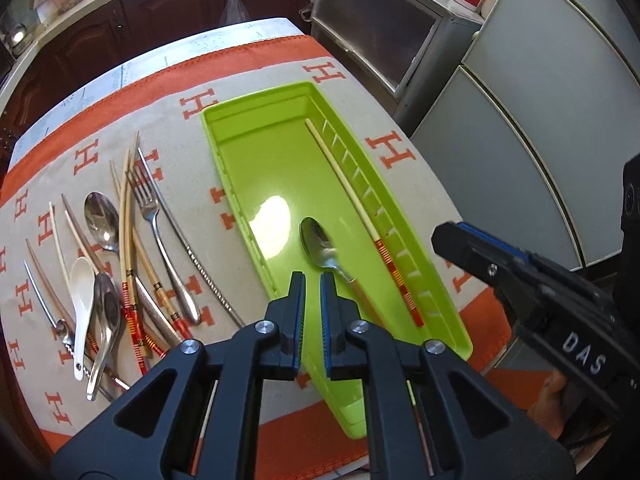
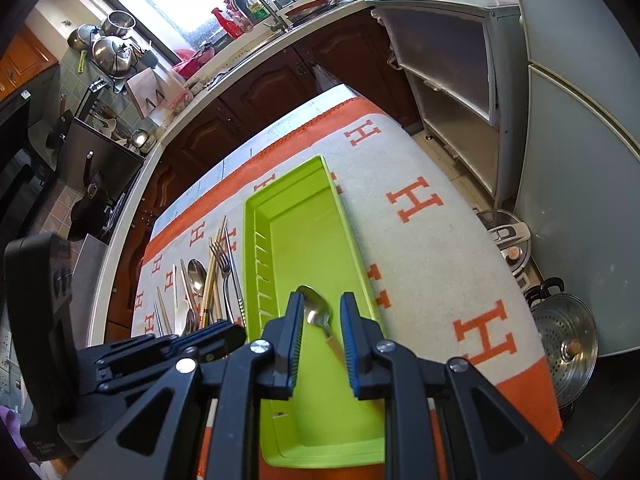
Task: Organize utensils
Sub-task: 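Carry the chopstick and spoon into the green tray and open both tools, then move both tools back over the utensil pile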
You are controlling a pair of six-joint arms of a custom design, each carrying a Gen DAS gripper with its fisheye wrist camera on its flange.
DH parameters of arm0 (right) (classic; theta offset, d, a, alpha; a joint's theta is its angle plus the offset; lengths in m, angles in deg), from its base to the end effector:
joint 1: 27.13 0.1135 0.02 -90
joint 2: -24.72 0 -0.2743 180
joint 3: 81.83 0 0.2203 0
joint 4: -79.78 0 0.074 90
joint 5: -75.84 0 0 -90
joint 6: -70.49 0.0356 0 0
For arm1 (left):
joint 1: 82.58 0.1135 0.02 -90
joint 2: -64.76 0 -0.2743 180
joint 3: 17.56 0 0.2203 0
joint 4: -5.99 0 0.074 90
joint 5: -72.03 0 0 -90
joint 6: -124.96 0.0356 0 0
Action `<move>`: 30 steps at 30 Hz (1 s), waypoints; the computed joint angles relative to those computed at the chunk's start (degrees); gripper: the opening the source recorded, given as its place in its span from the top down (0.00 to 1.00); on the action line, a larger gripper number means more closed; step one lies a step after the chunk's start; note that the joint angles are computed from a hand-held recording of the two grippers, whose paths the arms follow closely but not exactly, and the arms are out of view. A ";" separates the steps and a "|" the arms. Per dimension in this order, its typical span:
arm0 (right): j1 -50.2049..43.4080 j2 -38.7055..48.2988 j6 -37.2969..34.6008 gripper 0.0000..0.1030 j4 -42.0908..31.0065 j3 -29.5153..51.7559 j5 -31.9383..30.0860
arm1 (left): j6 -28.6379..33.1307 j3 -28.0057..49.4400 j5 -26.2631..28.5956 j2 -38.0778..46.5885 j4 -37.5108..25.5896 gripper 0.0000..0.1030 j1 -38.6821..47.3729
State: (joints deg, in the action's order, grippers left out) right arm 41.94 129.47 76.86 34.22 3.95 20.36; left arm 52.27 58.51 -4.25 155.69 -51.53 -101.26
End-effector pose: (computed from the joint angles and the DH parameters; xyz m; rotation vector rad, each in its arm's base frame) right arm 0.1412 0.3128 0.2139 0.7471 2.3457 0.4538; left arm 0.2533 -0.0946 0.2278 0.9205 2.6637 -0.3442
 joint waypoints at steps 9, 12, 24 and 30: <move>1.14 2.01 -0.97 0.82 -0.89 2.52 -1.31 | 6.51 -5.02 -0.93 -6.09 -0.90 0.95 6.54; 1.30 2.76 -1.07 0.82 -0.93 3.08 -1.92 | 8.25 -6.30 -0.95 -7.36 -1.20 0.94 8.92; 1.20 7.23 -3.93 0.82 -2.06 8.82 -4.26 | 12.74 -6.06 -0.68 -7.17 -2.88 0.94 19.88; 0.27 11.11 -7.89 0.82 -4.56 15.85 -6.02 | 16.61 -3.61 0.57 -5.78 -3.47 0.94 27.86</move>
State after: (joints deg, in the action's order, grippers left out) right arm 42.21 140.58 68.97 29.66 19.80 14.34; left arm 68.88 54.90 -3.68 149.92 -55.00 -73.40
